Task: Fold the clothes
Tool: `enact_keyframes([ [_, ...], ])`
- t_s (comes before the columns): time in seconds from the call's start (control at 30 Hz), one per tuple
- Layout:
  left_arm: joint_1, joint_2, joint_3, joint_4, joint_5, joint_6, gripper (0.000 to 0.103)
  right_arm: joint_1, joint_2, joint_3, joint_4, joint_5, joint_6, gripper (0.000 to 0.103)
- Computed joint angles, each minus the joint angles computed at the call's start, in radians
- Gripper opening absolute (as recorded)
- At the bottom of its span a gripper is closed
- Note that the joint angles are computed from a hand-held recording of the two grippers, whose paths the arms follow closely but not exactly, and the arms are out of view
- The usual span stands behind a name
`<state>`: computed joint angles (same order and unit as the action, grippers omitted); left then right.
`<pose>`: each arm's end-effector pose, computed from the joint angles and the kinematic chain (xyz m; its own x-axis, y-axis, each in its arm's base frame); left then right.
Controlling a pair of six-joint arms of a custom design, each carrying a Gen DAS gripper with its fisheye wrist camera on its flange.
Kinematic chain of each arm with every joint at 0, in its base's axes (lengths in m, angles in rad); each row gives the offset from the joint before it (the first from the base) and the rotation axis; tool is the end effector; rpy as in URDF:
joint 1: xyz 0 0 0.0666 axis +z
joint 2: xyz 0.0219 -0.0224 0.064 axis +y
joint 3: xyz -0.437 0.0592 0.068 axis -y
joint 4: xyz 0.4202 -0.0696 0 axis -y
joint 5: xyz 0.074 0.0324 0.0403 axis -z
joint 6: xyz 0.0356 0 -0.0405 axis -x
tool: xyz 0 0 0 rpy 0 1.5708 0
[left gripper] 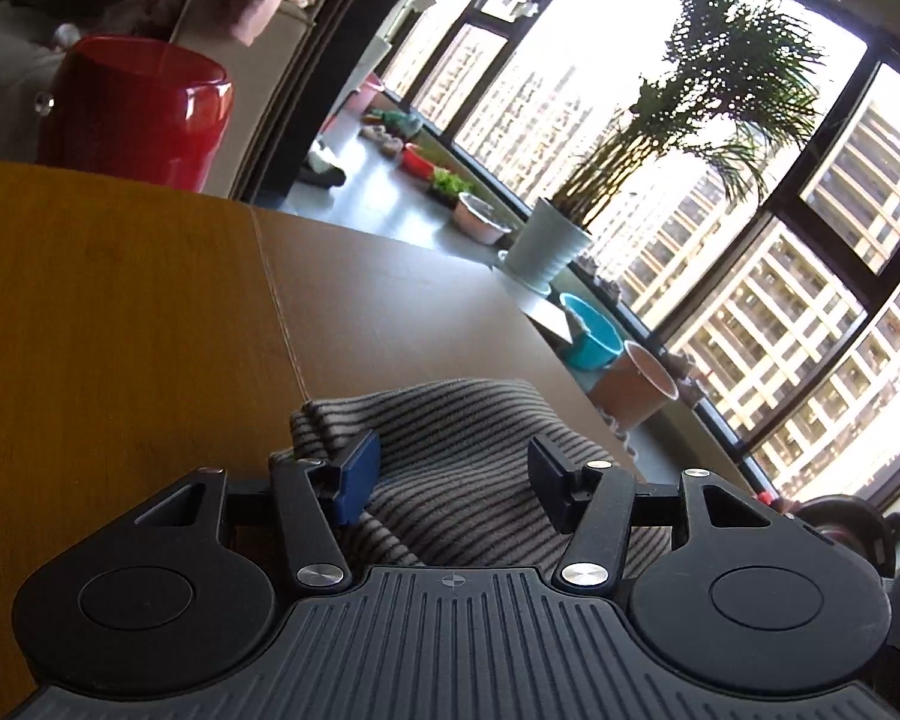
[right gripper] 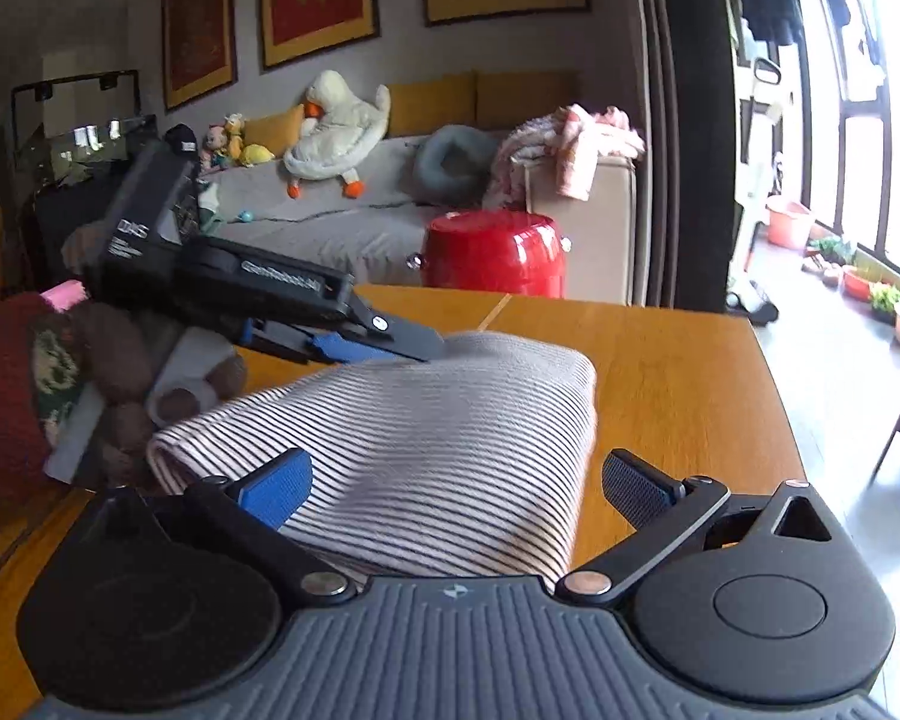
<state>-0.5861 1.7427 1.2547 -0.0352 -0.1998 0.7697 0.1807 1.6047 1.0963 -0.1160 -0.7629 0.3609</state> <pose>0.5277 -0.3424 0.2979 -0.5765 -0.4360 -0.6911 -0.0032 0.8470 -0.5316 0.5392 0.1231 0.3020 -0.2974 -0.3138 -0.9017 -0.8406 0.5339 0.0915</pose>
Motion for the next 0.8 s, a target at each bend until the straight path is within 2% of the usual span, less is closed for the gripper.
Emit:
enact_keyframes([
  [0.1, 0.006, -0.004, -0.011, 0.016, 0.012, -0.013, 0.060, 0.043, 0.006, 0.025, -0.066, -0.017, 0.055, 0.103],
  [0.13, 0.007, -0.007, -0.018, 0.025, 0.016, -0.010, 0.060, 0.069, 0.011, 0.027, -0.086, 0.034, 0.083, 0.103],
  [0.17, 0.008, -0.009, -0.025, 0.034, 0.020, -0.005, 0.060, 0.088, 0.005, 0.003, -0.055, 0.085, 0.120, 0.103],
  [0.23, 0.010, -0.013, -0.035, 0.048, 0.025, 0.003, 0.060, 0.129, -0.007, -0.062, 0.059, 0.184, 0.184, 0.103],
  [0.3, 0.012, -0.015, -0.042, 0.057, 0.027, 0.006, 0.060, 0.145, -0.017, -0.093, 0.107, 0.217, 0.191, 0.103],
  [0.57, -0.002, -0.010, -0.036, 0.051, -0.012, -0.034, 0.060, 0.141, -0.022, -0.092, 0.087, 0.221, 0.174, 0.103],
  [0.8, -0.006, -0.010, -0.037, 0.054, -0.015, -0.035, 0.060, 0.133, -0.014, -0.081, 0.073, 0.204, 0.177, 0.103],
])
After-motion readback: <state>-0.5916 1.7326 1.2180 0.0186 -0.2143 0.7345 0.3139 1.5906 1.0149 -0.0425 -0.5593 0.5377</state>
